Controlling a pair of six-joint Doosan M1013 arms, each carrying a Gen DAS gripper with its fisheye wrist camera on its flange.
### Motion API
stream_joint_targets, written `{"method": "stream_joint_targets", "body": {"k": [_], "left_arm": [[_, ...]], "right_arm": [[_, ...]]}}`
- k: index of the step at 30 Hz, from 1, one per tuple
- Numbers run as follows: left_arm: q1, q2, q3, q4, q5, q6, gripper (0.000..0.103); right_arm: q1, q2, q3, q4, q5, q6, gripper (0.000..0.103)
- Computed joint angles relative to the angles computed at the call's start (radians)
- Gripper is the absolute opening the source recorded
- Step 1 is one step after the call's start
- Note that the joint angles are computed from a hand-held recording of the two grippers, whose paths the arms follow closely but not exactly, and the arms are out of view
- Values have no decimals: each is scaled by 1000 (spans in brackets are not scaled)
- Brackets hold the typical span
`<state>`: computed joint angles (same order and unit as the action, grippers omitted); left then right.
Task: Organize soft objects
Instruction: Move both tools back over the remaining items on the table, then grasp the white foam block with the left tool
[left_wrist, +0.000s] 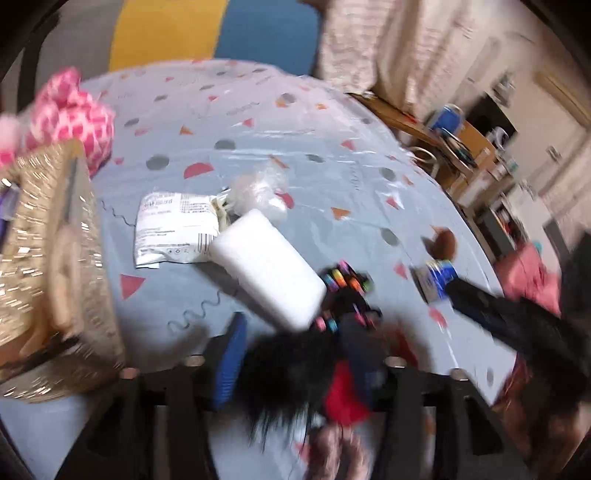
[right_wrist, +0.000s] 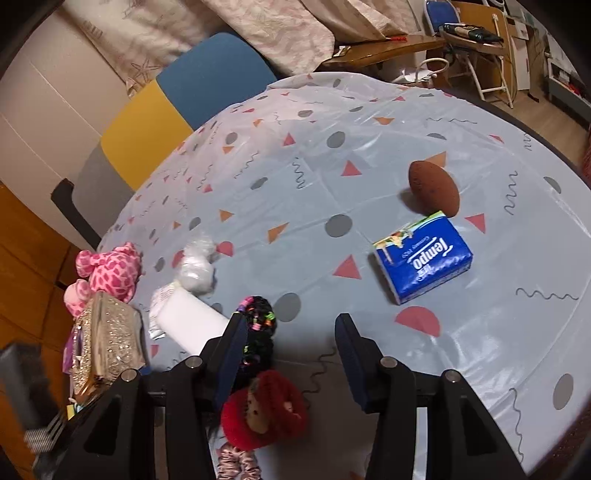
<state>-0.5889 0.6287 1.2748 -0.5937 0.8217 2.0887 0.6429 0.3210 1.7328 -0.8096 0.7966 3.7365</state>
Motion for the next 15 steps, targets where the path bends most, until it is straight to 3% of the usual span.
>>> {"method": "stream_joint_targets", "body": {"k": [5, 9, 13, 14, 15], "left_arm": [[-9, 67, -77, 21, 24, -148, 63], [-16, 92, -100, 36, 17, -180, 66], [-18, 117, -124, 44, 23, -215, 64], [-17, 121, -128, 35, 24, -217, 46], [-15, 125, -132, 29, 27, -220, 42]], "right_arm": [[-2, -10, 13, -29, -40, 37, 50], [-2, -17, 23, -49, -59, 73, 50], [-3, -20, 29, -54, -68, 91, 50], [-3, -20, 30, -53, -68, 92, 50], [-3, -20, 30, -52, -68, 94, 50]]}}
